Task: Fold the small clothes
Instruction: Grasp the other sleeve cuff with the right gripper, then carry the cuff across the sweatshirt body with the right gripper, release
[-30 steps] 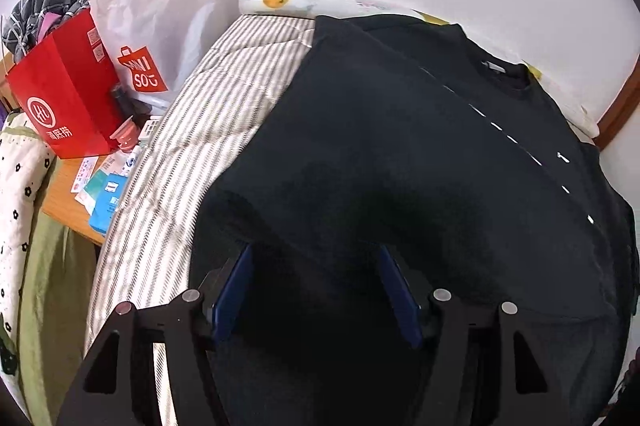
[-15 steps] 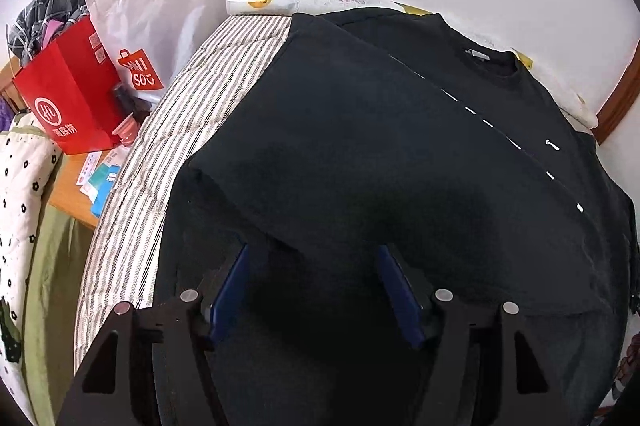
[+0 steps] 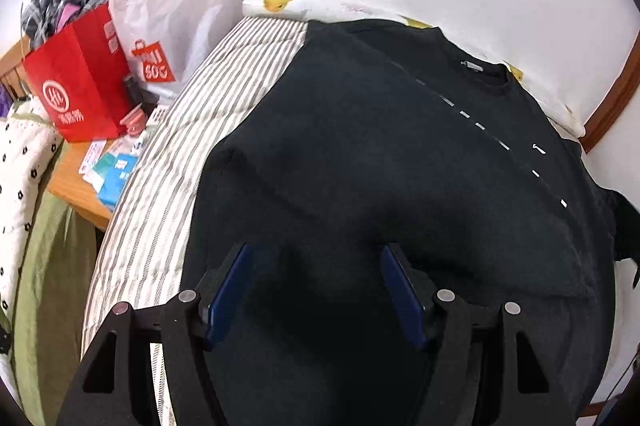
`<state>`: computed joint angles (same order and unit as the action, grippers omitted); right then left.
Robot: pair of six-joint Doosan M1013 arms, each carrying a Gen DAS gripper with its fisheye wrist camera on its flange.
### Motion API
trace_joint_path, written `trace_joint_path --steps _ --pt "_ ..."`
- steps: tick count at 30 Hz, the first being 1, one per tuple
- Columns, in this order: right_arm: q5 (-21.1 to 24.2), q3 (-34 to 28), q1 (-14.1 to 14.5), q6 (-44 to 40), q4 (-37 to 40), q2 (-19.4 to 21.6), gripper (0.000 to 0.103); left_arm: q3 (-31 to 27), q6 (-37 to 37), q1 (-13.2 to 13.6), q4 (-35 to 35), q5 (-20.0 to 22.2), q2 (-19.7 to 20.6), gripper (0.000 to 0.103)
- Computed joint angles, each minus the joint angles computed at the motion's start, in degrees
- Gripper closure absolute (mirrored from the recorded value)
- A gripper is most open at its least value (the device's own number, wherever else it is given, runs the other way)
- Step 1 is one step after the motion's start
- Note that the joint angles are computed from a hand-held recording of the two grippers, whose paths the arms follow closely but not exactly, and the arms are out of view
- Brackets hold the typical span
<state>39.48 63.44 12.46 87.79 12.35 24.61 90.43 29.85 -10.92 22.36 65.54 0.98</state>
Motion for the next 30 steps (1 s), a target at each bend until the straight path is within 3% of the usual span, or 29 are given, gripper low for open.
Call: trace_joint_path --steps 6,11,19,24,27,30 --pt "2.18 -5.18 4.07 -8.65 9.15 -0.25 0.095 3.63 0.15 1.06 -0.84 -3.32 -2.81 0.038" --pt "3.19 -8.36 9.88 -13.41 12.67 -0.6 0.095 5.9 0.02 2.76 -1.61 -6.2 -4.84 0.037" --pt "9.15 -18.41 17.45 -16.6 18.77 4.74 0.095 8.35 0.33 4.53 -2.73 -8.74 -6.5 0.036" --pt "13.95 -23.35 20.32 -18.09 20.52 8.31 0.095 8.59 -0.33 4.86 -2.08 -9.65 -6.72 0.036" --pt "16.54 -28.21 21.96 -16.2 17.24 11.68 0.094 7.77 0.28 4.52 -1.19 -9.08 -6.21 0.036" --pt "21.81 -30.66 21.17 -17.11 21.05 13.77 0.081 6.48 1.44 4.34 -1.09 -8.78 -5.29 0.036"
